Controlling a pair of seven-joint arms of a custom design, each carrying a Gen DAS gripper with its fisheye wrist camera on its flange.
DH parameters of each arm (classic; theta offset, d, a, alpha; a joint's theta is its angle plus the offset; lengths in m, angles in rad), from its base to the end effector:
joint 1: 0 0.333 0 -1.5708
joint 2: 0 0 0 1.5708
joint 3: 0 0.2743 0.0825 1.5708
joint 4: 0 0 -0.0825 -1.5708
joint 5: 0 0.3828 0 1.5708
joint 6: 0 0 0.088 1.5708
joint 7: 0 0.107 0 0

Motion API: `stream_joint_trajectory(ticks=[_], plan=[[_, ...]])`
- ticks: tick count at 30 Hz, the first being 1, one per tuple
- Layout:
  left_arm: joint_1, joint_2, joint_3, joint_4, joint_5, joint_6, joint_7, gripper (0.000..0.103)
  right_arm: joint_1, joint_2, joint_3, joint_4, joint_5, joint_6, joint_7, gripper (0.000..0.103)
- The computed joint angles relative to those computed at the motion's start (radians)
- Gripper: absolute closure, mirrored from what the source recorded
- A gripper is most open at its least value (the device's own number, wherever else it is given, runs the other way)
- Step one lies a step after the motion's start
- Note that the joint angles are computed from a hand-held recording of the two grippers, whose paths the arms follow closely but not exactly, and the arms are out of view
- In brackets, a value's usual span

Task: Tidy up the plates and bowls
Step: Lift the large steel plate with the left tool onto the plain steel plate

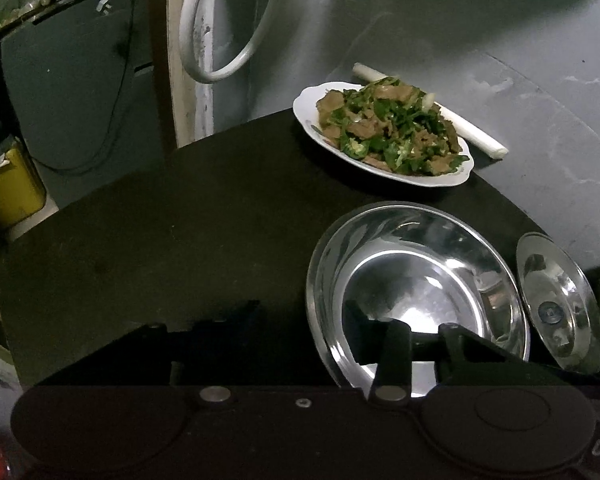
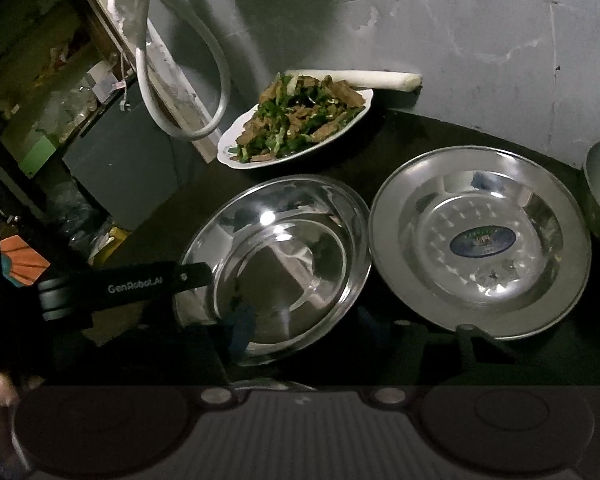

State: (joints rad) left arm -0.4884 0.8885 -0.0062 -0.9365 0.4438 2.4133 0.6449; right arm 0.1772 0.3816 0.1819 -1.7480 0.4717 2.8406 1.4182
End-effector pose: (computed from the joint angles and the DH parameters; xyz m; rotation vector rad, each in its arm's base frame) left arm 0.6964 -0.3706 0.3859 -2.0213 1.6686 -0.7469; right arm 0.6493 0.2043 0.3975 -1.7409 1.6195 -0.2014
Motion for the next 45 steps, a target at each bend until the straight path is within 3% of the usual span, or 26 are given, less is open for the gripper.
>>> stream_joint_trajectory(ticks=[4,9,11,24,33,38,45], plan=[[0.004,-0.012,-0.006,-0.025,0.003,0.016,0.038,0.061,0.038,0.008,-0.046,0.004,-0.075,0.011,0.078,0.067],[0.014,-0.019,-0.014,-0.044,-0.013,0.032,0.056,0.073,0.041,0.012,-0.051,0.0,-0.129,0.019,0.118,0.077],[0.019,-0.029,-0.018,-0.064,-0.02,0.053,0.059,0.089,0.042,0.014,-0.052,-0.001,-0.145,0.026,0.132,0.078],[-0.007,-0.184,0.026,-0.279,0.081,0.133,-0.064,0.089,0.026,0.002,-0.009,-0.005,-0.132,0.049,0.088,0.08],[-0.018,-0.367,-0.001,-0.485,0.209,0.162,-0.197,0.088,-0.021,-0.121,0.049,-0.118,0.029,0.072,-0.068,0.08],[-0.009,-0.438,-0.053,-0.562,0.221,0.136,-0.221,0.087,-0.01,-0.229,0.023,-0.208,0.149,0.023,-0.153,0.08],[-0.004,-0.508,-0.111,-0.658,0.212,0.11,-0.247,0.087,0.056,-0.359,-0.066,-0.342,0.155,-0.025,-0.155,0.08]])
